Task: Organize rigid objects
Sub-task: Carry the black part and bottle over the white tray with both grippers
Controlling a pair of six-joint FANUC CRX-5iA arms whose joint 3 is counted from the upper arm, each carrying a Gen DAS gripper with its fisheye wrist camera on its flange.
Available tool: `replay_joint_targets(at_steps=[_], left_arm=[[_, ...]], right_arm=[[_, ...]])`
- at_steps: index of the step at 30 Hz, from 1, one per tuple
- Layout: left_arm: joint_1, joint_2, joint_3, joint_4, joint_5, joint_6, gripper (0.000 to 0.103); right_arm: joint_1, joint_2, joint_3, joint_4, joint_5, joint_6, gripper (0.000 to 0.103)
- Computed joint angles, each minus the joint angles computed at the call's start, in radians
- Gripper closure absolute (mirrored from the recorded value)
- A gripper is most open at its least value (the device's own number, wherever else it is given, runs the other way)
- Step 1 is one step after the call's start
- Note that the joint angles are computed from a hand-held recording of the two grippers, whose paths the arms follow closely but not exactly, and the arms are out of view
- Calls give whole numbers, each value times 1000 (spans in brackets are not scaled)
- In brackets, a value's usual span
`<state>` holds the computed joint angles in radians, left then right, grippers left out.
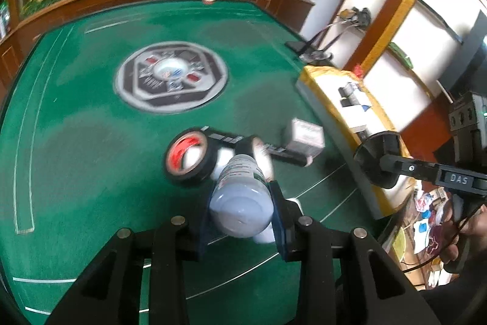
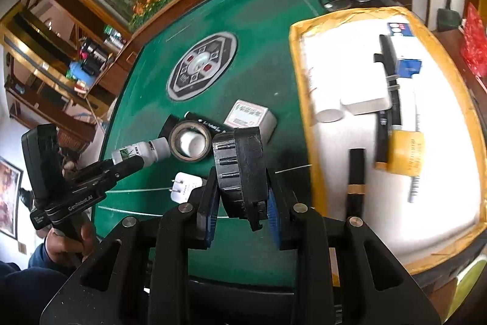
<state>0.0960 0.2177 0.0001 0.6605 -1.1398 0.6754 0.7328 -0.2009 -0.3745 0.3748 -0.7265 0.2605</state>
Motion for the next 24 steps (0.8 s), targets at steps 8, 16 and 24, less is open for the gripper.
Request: replay_joint_targets(at_steps=[8, 16, 24], left_arm=[[-71, 16, 36, 74, -17, -61, 69], [-172, 52, 84, 104, -49, -93, 69], [-272, 96, 115, 90, -69, -98, 69]], right_arm=[[8, -124, -107, 116, -32, -180, 76], [16, -234, -198, 193, -113, -347, 76], [-25, -295, -237, 173, -173, -394, 76]])
